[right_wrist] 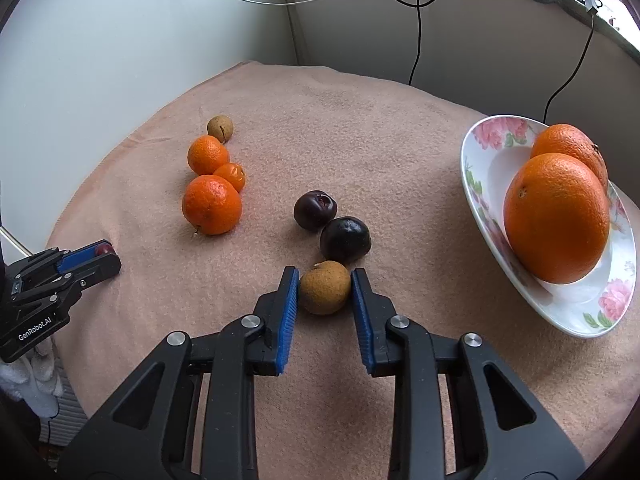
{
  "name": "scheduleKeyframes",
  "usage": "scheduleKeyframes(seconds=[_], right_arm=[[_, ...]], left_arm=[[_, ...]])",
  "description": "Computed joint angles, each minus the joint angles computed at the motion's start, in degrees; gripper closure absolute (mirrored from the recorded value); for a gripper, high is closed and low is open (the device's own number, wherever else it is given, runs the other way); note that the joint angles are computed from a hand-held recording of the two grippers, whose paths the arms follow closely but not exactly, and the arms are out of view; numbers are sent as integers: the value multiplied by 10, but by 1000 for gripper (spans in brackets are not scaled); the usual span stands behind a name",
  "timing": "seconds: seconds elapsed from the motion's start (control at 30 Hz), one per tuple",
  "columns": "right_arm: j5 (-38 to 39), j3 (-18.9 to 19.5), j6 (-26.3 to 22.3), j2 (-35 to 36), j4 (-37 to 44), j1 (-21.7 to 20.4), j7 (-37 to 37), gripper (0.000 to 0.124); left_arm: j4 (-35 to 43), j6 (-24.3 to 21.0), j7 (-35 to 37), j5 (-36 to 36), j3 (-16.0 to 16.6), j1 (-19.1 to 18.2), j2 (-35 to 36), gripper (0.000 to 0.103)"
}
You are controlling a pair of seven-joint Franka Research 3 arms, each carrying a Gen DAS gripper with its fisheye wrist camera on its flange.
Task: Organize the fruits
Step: 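Close the right tool on the brown longan while the left tool closes on a red plum, then carry the longan with the right tool while the left tool carries the plum to the plate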
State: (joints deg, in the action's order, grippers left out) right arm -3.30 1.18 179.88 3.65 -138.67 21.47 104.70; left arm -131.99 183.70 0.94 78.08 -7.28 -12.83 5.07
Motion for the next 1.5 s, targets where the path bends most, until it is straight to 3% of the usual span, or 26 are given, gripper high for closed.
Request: scheduleKeyframes(seconds=[0.2,0.33,0.43,0.57,0.77,0.9,1.03,1.23,1.4,1.5], right_arm=[[74,26,9,-1,-5,-17,-62,96],[77,19,15,-9,-14,-10,-65,96],[46,7,22,-16,-21,-3,-39,96],[-66,-14,27,-27,-29,-1,55,96],[-173,22,33,-48,-38,-58,147,96],[-202,56,40,-64,-48,-102,173,96],[-200,91,50,-81,-61,-146,171,96],[-155,102,65,-105,-83,-165,134,96],[-119,99,71,-125,-101,-172,104,96],[-102,129,74,-136,-110,-209,93,96]], left_arm=[[0,3,-3,0,1,-1,-2,79],[0,7,-14,8,1,0,-5,79],[2,8,-20,15,0,1,-8,79],[9,11,-31,27,-4,3,-8,79],[20,14,-14,18,-9,1,-3,79],[29,15,9,-2,-9,-8,3,79],[39,21,52,-42,-7,-20,12,79],[56,25,157,-139,-16,-37,30,79],[79,21,256,-228,-52,-29,54,79],[95,20,306,-268,-75,-21,69,79]])
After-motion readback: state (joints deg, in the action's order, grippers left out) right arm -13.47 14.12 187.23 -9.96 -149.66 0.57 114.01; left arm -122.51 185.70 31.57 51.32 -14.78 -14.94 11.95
